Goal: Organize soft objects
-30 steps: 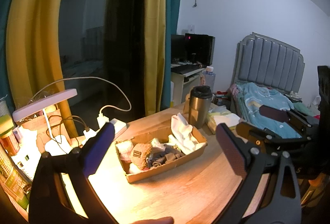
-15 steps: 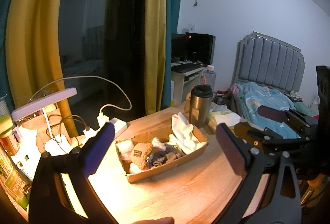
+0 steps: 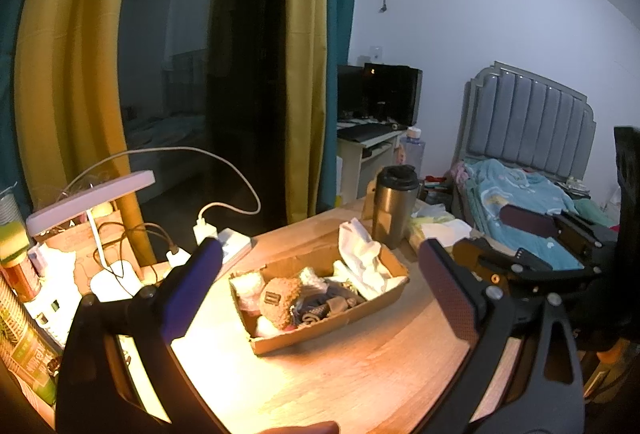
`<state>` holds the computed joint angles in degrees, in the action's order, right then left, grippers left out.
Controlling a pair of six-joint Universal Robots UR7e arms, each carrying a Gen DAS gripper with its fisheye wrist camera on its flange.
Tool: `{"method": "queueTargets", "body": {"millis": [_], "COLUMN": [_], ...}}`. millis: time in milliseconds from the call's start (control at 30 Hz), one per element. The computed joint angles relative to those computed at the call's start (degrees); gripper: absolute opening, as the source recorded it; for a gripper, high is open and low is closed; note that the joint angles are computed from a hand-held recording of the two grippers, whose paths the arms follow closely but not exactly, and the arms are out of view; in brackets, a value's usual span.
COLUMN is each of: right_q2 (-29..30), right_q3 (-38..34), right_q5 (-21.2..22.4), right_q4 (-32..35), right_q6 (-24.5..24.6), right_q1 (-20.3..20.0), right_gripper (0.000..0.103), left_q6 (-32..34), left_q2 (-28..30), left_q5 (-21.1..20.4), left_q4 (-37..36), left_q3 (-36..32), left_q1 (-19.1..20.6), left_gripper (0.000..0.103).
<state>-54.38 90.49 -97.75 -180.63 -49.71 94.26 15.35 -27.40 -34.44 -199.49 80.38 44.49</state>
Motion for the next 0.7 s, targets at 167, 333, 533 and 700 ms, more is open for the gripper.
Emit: {"method": "queueTargets", "body": {"millis": [167,333,533,700], "right_q2": [0.1,0.3,0.4,0.4], "right_q3": [-0.1,-0.2,-0.3,-0.3], "right_q5": [0.0,0.0,0.0,0.0], "right_q4": [0.0,0.1,0.1,0.1], "right_q6": [0.0,0.0,0.0,0.0], "right_q1": [0.1,0.1,0.2,0.2], "right_gripper": [0.082,0.082,0.082,0.082], "left_q6": [-0.2,-0.2,-0.2,-0.3], "left_q2": [-0.1,-0.1,-0.1,-0.1], "left_q5": [0.2,0.2,0.2,0.2], "left_q4": [0.2,0.1,0.3,0.3], "left_q3": [-0.1,0.0,-0.2,-0.1], "left_q1": [0.2,0.2,0.2,0.2], "left_gripper": [0.099,0.099,0.099,0.099]}}
